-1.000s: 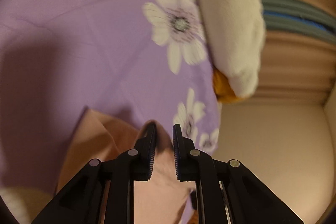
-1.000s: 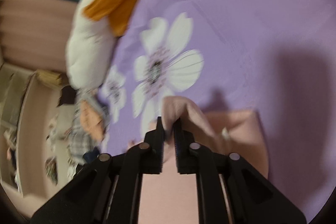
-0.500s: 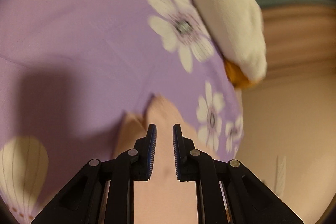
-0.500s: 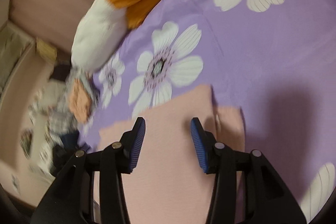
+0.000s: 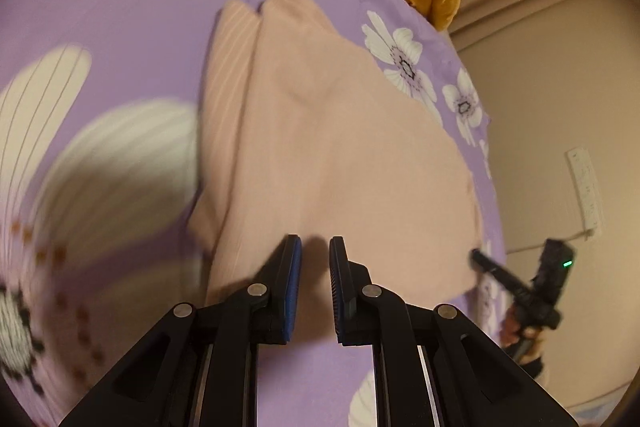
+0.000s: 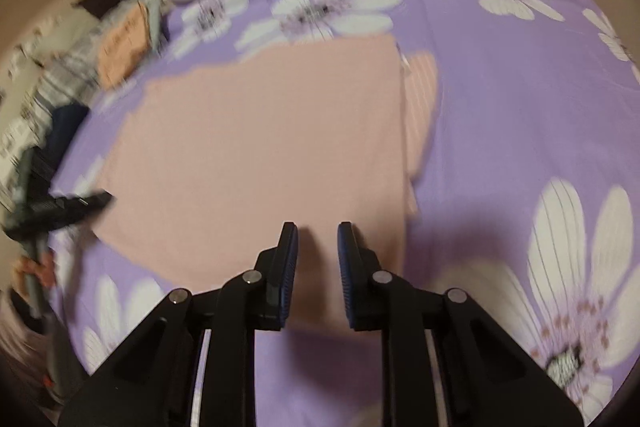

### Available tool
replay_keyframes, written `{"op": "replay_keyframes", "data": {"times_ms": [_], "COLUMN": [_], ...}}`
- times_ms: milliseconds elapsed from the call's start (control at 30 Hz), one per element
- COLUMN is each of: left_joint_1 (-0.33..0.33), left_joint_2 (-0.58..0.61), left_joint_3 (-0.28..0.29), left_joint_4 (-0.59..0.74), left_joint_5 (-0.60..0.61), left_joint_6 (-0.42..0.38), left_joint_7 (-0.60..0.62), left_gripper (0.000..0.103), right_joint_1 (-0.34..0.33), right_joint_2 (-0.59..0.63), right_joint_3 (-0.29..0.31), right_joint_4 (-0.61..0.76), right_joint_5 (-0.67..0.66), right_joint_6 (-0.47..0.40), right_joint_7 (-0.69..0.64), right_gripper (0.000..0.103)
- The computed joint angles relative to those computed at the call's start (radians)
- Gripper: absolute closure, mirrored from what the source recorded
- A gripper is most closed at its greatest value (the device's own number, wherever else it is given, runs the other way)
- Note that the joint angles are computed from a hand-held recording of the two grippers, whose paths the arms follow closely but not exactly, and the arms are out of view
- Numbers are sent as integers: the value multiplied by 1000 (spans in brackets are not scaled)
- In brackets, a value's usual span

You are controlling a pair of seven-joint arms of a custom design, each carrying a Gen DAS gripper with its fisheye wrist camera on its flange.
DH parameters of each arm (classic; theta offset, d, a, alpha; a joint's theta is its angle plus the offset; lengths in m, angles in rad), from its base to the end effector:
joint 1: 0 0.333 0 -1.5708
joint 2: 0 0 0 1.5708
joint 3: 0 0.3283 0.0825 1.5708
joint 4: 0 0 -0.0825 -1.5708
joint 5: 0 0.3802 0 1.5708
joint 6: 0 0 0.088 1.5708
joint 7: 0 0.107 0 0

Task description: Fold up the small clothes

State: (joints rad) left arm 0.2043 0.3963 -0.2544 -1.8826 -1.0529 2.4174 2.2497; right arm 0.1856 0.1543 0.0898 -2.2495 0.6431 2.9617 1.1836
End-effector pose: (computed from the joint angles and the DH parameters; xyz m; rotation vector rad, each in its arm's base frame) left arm 0.6484 -0.0243 0.3354 1.9482 -1.7933 1.1028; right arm 0.5598 0.1151 0.3654 -1.8569 1.7576 -0.2574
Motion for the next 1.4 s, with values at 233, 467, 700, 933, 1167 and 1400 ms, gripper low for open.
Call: {"op": "replay_keyframes", "data": {"times_ms": [233, 467, 700, 933, 1167, 1400], "left_joint_1": [22, -23, 10, 26, 50, 19], "left_joint_2": [-116, -142, 9, 135, 213, 242], "left_joint_3": [35, 82, 52, -14, -62, -68], "left_joint_4": [-137, -143, 34, 180, 279, 326], "left_joint_5": [-112, -163, -171, -138, -84, 65], "left_joint_6": [-30, 63, -20, -27, -38, 18], "left_joint_7": [56, 78, 48, 8, -26, -113], "left_gripper": [90, 36, 36, 36, 36, 54], "right_joint_1": [3, 45, 67, 57, 95, 173], "right_joint_2": [-68, -126, -63, 96, 312, 512], "right_joint_3": [9, 2, 18, 48, 13, -101], "right_joint_4": [-106, -109, 24, 208, 486, 783], "right_joint_5": [58, 158, 425, 421, 143, -159], "right_joint_6": [16, 15, -53, -88, -119, -226], "right_joint_7": [-40, -127, -367, -361, -90, 234], "right_gripper": [80, 64, 53, 54, 65, 83]}}
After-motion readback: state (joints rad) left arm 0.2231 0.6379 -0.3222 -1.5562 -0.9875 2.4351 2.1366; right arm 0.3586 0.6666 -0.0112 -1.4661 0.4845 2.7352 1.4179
